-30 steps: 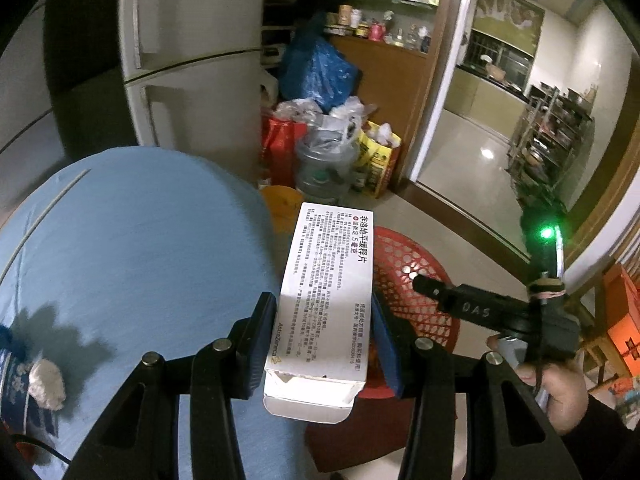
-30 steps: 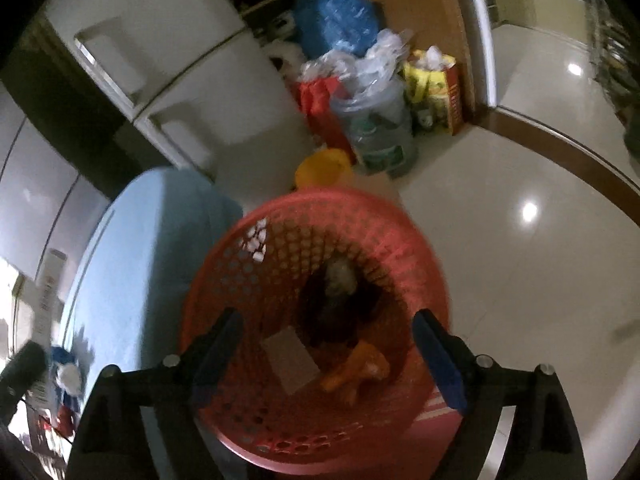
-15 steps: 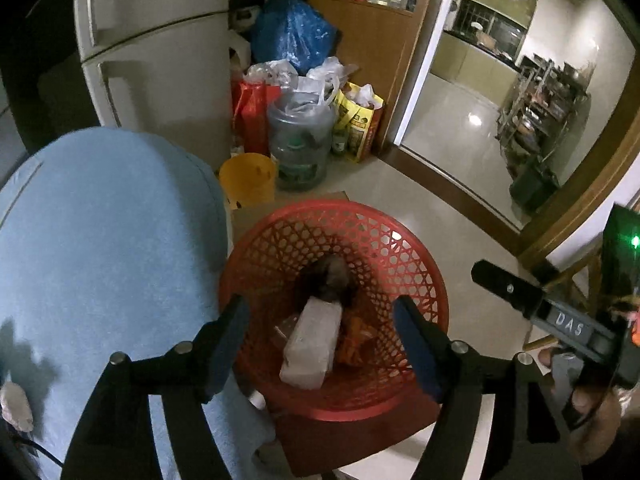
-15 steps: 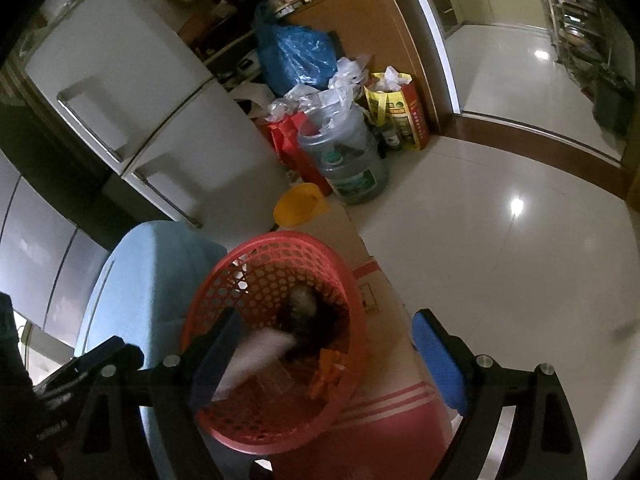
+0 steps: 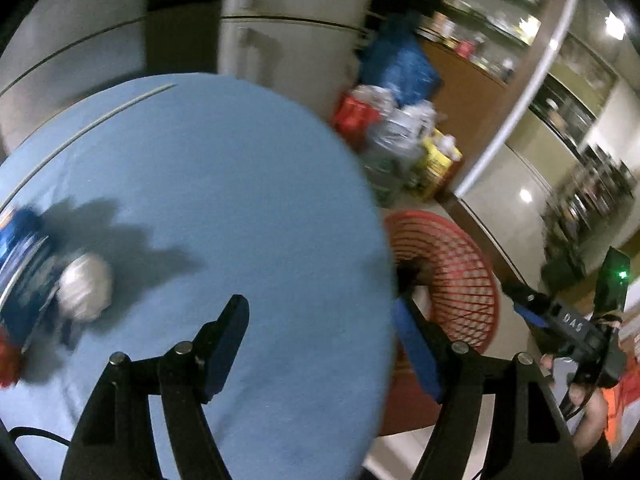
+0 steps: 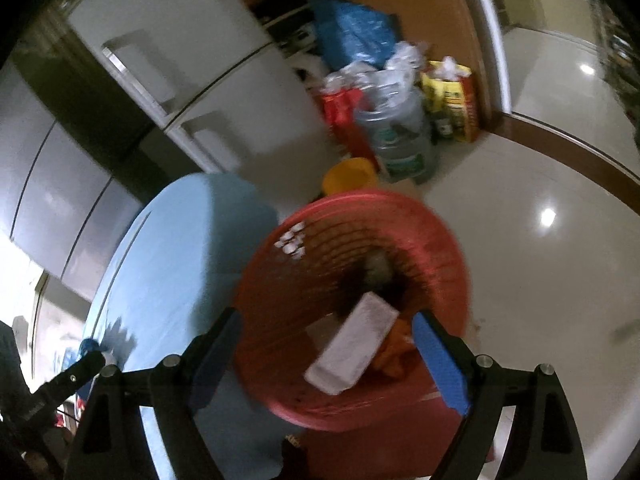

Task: Collect trash
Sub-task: 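Release the white medicine box into the red basket with the left tool, then grasp the red plastic bag with the left tool while the right tool grasps the white tissue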

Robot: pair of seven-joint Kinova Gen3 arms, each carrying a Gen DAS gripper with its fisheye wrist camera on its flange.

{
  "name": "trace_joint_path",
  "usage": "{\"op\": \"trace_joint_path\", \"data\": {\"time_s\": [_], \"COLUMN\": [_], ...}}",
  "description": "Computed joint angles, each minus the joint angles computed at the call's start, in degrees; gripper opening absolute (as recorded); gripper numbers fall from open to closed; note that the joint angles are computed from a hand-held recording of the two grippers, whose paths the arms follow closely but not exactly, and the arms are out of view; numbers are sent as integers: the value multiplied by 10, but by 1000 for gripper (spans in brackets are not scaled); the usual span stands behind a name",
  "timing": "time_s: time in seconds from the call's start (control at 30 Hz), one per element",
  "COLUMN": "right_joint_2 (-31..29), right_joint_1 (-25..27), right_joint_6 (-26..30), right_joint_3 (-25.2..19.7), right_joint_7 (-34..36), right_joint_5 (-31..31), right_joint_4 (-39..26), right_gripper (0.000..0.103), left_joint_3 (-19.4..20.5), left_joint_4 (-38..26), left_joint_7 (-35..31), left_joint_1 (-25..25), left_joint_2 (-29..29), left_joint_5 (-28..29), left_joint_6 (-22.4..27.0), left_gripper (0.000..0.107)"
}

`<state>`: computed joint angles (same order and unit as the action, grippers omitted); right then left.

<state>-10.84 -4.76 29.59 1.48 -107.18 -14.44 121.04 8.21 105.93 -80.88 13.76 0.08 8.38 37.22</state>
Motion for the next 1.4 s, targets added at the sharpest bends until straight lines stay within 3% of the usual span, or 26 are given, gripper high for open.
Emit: {"op": "trace_joint_path", "data": {"time_s": [0.37, 0.53, 0.73, 0.97, 1.1, 1.27, 1.4], "right_joint_2": [55, 104, 176, 275, 323, 364, 385], "right_joint_1": [-79, -136, -188, -228, -254, -266, -269], "right_joint_6": [17, 23, 10, 20, 46, 78, 88], "right_joint_3": [-101, -113, -133, -136, -122, -121, -127], "right_joint_7": [-83, -56, -19, -13, -38, -46, -31], "right_joint_5": [75, 52, 28, 28, 51, 63, 62], "right_joint_4": [-73, -124, -202, -305, -357, -398, -416], "right_gripper": [90, 90, 90, 87, 71, 63, 45], "left_joint_3": [-47, -47, -17, -21, -28, -34, -32], "left_joint_4": [140, 188, 217, 238, 246, 254, 263], "left_joint_7": [37, 68, 127, 167, 176, 186, 204], "left_joint_1": [-86, -141, -204, -230, -229, -228, -233], "left_joint_2": [-138, -180, -191, -178, -168, -151, -151], "left_joint_5": [-44, -93, -168, -213, -220, -227, -240], "left_joint_6": [-8, -15, -16, -24, -33, -41, -50], "left_gripper": [75, 75, 75, 75, 75, 75, 87]}}
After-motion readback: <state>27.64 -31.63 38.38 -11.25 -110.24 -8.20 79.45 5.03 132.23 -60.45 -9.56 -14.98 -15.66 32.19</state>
